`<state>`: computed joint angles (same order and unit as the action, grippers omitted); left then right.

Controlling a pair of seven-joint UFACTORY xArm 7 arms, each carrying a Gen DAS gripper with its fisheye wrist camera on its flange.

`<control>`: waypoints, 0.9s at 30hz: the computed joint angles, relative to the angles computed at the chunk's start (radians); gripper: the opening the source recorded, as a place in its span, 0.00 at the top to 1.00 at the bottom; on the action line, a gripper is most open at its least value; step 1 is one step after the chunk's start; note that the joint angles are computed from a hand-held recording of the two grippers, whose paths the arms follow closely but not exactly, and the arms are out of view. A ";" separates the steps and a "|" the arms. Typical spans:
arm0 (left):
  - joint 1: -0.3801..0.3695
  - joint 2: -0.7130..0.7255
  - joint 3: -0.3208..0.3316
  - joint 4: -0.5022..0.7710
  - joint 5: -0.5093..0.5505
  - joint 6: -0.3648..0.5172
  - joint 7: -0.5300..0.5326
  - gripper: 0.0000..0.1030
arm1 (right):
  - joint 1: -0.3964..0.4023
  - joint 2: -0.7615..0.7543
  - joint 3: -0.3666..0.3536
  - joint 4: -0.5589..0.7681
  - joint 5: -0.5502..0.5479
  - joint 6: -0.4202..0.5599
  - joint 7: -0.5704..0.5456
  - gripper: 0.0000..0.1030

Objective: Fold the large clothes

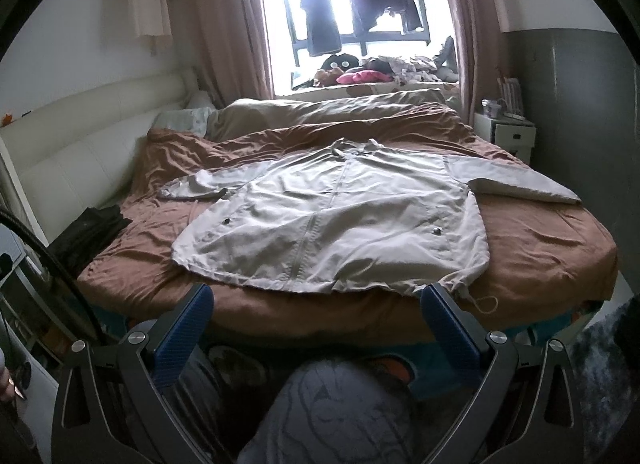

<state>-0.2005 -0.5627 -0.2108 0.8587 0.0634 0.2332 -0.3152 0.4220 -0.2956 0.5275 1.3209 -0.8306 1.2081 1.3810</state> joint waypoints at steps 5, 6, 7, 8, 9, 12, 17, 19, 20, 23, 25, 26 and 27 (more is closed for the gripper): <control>-0.016 -0.009 0.012 -0.009 -0.009 -0.006 0.010 0.02 | -0.004 -0.010 0.003 -0.001 0.002 0.011 0.017 0.00; -0.018 -0.011 0.011 -0.012 -0.010 -0.006 0.010 0.02 | -0.006 -0.010 0.003 0.000 0.003 0.011 0.020 0.00; -0.016 -0.012 0.007 -0.013 -0.009 -0.008 0.010 0.02 | -0.007 -0.009 0.005 0.003 0.002 0.015 0.023 0.00; -0.015 -0.012 0.007 -0.012 -0.007 -0.008 0.012 0.02 | -0.010 -0.006 0.007 0.009 0.001 0.021 0.025 0.00; -0.014 -0.012 0.004 -0.011 -0.008 -0.007 0.010 0.02 | -0.010 0.000 0.008 0.017 0.003 0.027 0.025 0.00; -0.020 -0.008 0.002 -0.006 -0.015 -0.006 0.005 0.02 | -0.008 0.007 0.011 0.033 -0.002 0.043 0.026 0.00; -0.027 -0.010 0.002 -0.003 -0.014 0.004 0.009 0.02 | -0.004 0.000 0.017 0.042 -0.021 0.073 0.036 0.00; -0.023 -0.009 0.000 -0.004 -0.014 -0.001 0.006 0.02 | -0.005 0.000 0.018 0.041 -0.023 0.072 0.042 0.00; -0.023 -0.008 0.001 -0.003 -0.016 -0.002 0.004 0.02 | -0.003 -0.003 0.016 0.036 -0.021 0.070 0.042 0.00; -0.013 -0.011 -0.009 -0.006 -0.011 -0.005 -0.009 0.02 | -0.002 -0.003 0.007 0.025 -0.012 0.055 0.037 0.00; -0.010 -0.004 -0.012 0.003 -0.007 -0.002 -0.012 0.02 | -0.004 -0.006 0.001 0.015 -0.010 0.045 0.035 0.00; -0.013 -0.002 -0.010 0.003 -0.007 -0.002 -0.011 0.02 | -0.005 -0.010 -0.002 0.010 -0.009 0.042 0.035 0.00; -0.020 0.003 -0.003 0.008 -0.009 0.002 -0.005 0.02 | -0.008 -0.011 -0.005 0.004 -0.006 0.033 0.038 0.00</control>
